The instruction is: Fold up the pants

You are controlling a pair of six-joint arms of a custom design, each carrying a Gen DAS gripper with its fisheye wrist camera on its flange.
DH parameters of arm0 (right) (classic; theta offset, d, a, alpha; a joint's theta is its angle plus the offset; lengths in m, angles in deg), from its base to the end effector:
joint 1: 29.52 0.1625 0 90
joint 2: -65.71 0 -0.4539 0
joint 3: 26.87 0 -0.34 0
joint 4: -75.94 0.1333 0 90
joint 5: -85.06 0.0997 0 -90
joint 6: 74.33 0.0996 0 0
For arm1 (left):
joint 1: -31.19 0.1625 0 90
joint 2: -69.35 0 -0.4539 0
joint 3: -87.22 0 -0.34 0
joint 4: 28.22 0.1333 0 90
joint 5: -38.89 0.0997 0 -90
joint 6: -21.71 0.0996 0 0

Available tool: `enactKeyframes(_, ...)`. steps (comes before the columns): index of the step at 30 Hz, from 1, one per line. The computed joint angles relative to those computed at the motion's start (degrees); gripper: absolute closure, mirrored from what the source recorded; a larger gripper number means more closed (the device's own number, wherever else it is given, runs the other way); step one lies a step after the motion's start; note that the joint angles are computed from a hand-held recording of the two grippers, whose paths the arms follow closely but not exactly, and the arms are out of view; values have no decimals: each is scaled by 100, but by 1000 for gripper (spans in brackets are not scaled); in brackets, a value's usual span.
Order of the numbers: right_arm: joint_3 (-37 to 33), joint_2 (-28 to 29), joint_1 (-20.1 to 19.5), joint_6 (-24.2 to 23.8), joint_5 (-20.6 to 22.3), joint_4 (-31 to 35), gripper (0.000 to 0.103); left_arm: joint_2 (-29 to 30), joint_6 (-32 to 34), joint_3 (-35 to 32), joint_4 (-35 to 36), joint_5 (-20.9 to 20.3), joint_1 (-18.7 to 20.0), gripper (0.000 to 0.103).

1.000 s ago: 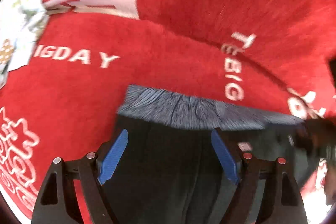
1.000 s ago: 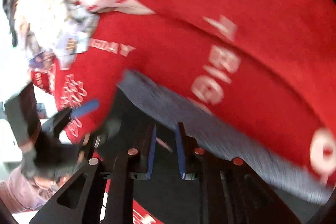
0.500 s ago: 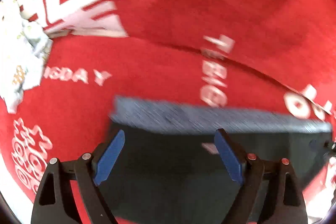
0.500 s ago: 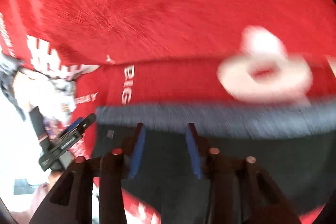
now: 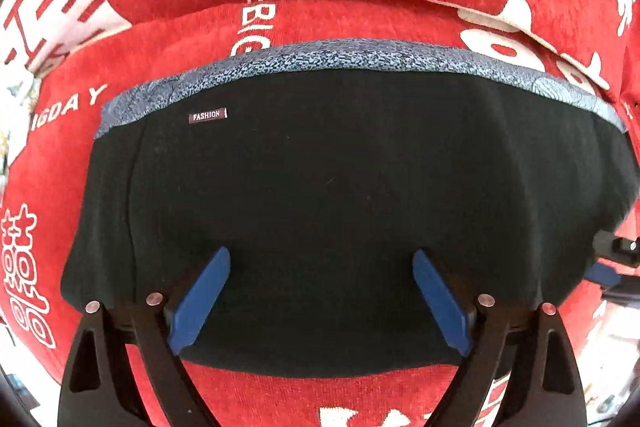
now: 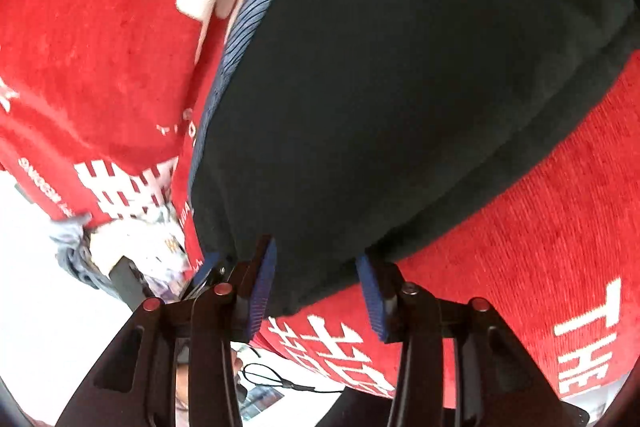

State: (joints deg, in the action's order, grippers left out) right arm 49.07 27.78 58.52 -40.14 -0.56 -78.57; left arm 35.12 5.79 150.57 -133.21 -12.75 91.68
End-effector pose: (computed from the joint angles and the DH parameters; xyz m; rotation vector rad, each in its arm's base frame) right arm 0.1148 -0.7638 0.1878 0.8678 2.7425 -0.6202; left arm -0.1996 -0.7487 0.1523 0.3920 2.4036 -0.0487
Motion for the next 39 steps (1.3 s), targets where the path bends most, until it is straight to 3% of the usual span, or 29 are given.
enactKeyframes(6, 26, -19, 10, 167, -12, -127, 59, 127, -18, -218, 197, 79, 19, 10)
enactKeyframes(7, -19, -1, 10, 144, -17, -135, 63, 139, -9, -238, 208, 82, 19, 10)
enactKeyframes(8, -138, 19, 38, 28, -175, -16, 88, 143, 9, -235, 198, 80, 12, 10)
enactKeyframes(9, -314, 60, 70, -14, -299, 223, 94, 168, 74, -277, 195, 86, 29, 10)
enactKeyframes(11, -410, 63, 128, -73, -416, 324, 95, 127, 174, -152, 92, 87, 24, 10)
enactKeyframes(16, 179, -112, 221, -192, -910, -11, 96, 79, 322, 139, -184, 198, -36, 8)
enactKeyframes(19, 535, -233, 31, -25, -375, -416, 94, 205, 15, -176, 287, 239, -57, 8)
enactKeyframes(22, 770, -641, -11, -201, -447, -380, 85, 200, -156, -453, 552, -106, -68, 8)
enactKeyframes(27, 1252, -1388, -286, -90, -1432, -965, 71, 369, 102, -499, 213, -466, -277, 8)
enactKeyframes(30, 1417, -1572, -548, 335, -1541, -1179, 71, 567, -86, -554, 324, -563, -305, 8)
enactKeyframes(31, 1384, -1568, -582, 391, -1552, -1123, 71, 628, -173, -539, 389, -548, -305, 8)
enactKeyframes(32, 1303, -1552, -625, 374, -1570, -940, 89, 614, -115, -343, 228, -379, -339, 8)
enactKeyframes(33, 1184, -1520, -621, 265, -1735, -645, 98, 532, 93, -51, -99, -237, -371, 7)
enactKeyframes(35, 1251, -1531, -614, -53, -1779, -666, 99, 491, 244, 86, -101, -100, -436, 7)
enactKeyframes(37, 1394, -1615, -614, -70, -1775, -717, 99, 537, 53, -134, 354, -178, -444, 7)
enactKeyframes(39, 1405, -1713, -518, 111, -2276, -373, 98, 623, -24, -442, 793, -168, -484, 8)
